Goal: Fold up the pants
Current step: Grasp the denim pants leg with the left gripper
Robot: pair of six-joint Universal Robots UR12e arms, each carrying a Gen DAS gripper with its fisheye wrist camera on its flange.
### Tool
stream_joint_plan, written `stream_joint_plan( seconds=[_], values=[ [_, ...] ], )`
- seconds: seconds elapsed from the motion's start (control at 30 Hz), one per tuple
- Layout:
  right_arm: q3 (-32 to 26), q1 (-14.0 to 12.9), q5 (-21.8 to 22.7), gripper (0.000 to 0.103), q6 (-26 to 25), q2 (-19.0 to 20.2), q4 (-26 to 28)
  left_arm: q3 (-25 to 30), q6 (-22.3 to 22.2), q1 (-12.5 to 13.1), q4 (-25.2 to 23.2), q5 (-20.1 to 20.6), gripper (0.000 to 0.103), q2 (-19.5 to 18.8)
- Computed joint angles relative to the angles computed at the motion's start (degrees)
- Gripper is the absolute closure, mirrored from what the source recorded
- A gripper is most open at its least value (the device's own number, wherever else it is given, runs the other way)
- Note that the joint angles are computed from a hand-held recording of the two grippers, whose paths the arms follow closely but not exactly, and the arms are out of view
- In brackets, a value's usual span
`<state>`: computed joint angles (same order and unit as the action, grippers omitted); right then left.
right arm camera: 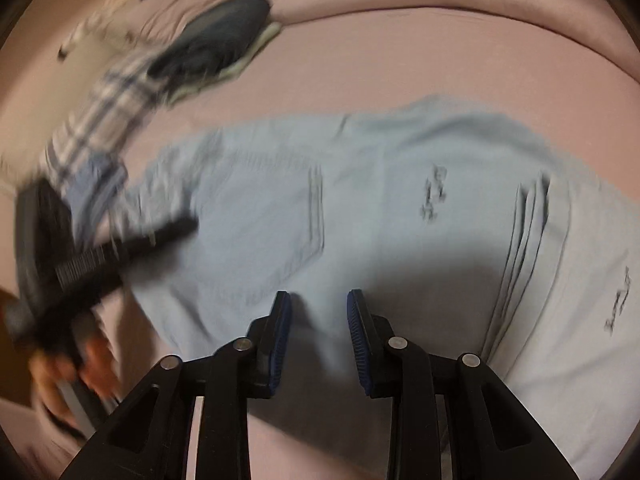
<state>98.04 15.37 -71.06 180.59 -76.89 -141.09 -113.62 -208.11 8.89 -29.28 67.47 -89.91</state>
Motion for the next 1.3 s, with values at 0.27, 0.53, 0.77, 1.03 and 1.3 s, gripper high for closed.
stream_joint_plan(
  seconds=[0.27, 0.53, 0.77, 1.03, 1.3],
  values=[
    [-0.2, 0.5, -2.1, 0.072, 1.2, -0.6, 0.9, 0.3, 0.4, -0.2, -0.2, 0.8, 0.075, -0.3],
    [2.8, 1.3, -2.8, 0.072, 0.3, -1.7, -2.3, 1.0, 1.9, -1.0, -1.5, 2.9, 0.074, -0.6],
    [3.4, 1.0, -1.7, 0.072, 1.1, -1.8, -3.7, 2.3, 3.5, -2.1, -3.1, 5.9, 0.076, -0.7],
    [4.7, 0.3, -0.2, 0.072, 1.8, -2.4, -5.3, 3.0, 3.8, -2.4, -4.1, 6.8, 0.076, -0.9],
    [0.8, -0.5, 0.9, 0.072, 3.8, -1.1, -2.3, 4.1, 5.7, -3.1, -6.0, 8.8, 0.076, -1.3]
  ],
)
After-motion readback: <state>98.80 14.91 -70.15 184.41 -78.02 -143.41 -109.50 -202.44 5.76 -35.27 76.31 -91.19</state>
